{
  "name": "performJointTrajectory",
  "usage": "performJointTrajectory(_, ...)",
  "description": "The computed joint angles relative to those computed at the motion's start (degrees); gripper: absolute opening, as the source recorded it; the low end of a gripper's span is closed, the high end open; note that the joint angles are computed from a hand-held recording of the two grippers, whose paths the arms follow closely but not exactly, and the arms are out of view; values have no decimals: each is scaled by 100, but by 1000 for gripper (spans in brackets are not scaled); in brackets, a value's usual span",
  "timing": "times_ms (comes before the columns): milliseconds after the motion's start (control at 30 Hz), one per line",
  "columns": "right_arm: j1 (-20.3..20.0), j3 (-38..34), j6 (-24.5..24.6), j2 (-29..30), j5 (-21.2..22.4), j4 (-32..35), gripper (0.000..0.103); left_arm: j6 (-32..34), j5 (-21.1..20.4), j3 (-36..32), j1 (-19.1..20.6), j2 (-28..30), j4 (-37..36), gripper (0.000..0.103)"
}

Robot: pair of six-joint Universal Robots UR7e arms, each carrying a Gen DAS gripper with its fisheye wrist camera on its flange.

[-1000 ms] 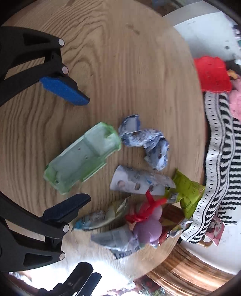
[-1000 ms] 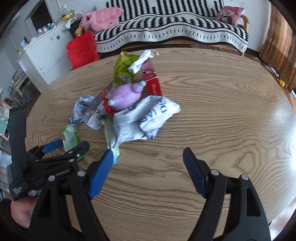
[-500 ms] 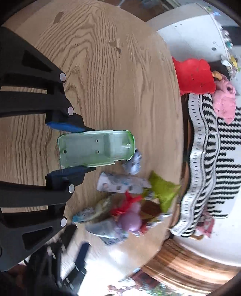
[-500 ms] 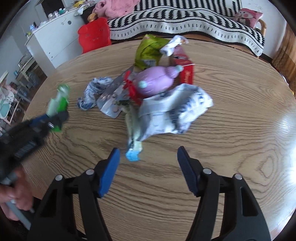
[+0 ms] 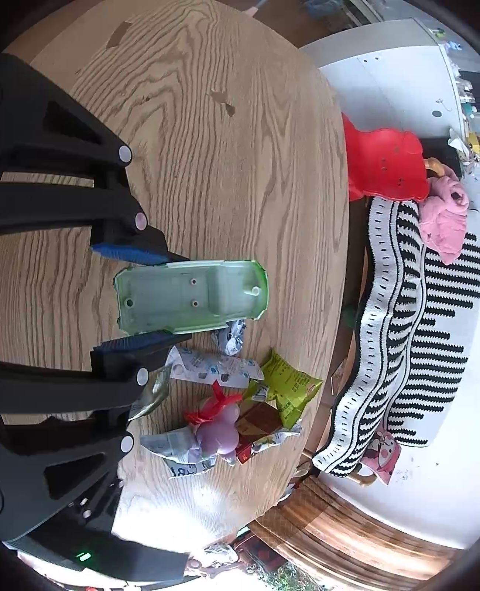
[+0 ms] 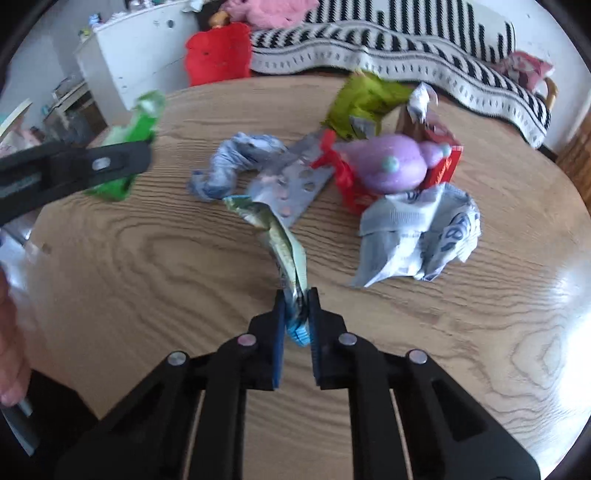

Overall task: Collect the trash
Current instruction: 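Grasp the green plastic tray with the left gripper while the right gripper grasps a foil wrapper, then carry the tray and foil wrapper over the black bin and open both grippers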

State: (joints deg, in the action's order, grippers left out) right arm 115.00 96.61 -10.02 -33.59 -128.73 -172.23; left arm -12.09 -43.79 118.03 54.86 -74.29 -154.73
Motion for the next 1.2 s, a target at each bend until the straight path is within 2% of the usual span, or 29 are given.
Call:
performJointTrajectory(133,47,427,-192,-354,154,-479,12,12,-65,-13,-61,55,-34,33)
performJointTrajectory(267,25,990,-230,-874,37,-1044,12,57,-223,-17,-205,198,-94,33)
performJointTrajectory(500,-350,2115,31,-2061,-504,-1800,12,337,-730,5,-672,730,-312,33)
performJointTrajectory(700,-834,3283,269,-3318,-1001,-2457,12,727,-1429,76,-1316,1383,-665,33)
performJointTrajectory(867,-1348,4228,291,-4378,-1346,-3005,12,1075,-2313,100,-1836,1929,-1011,33)
performJointTrajectory(1033,-2063,4992,392,-5461,-1300,-2980,12,1311,-2873,148,-2234,2431,-1327,33)
performJointTrajectory(1133,-2673,5342,550,-6189,-1044,-2418,12,1314,-3089,56,-2413,2750,-1298,33)
performJointTrajectory(1200,-3171,5494,688,-6662,-726,-1842,12,1328,-3193,12,-2491,2891,-1272,33)
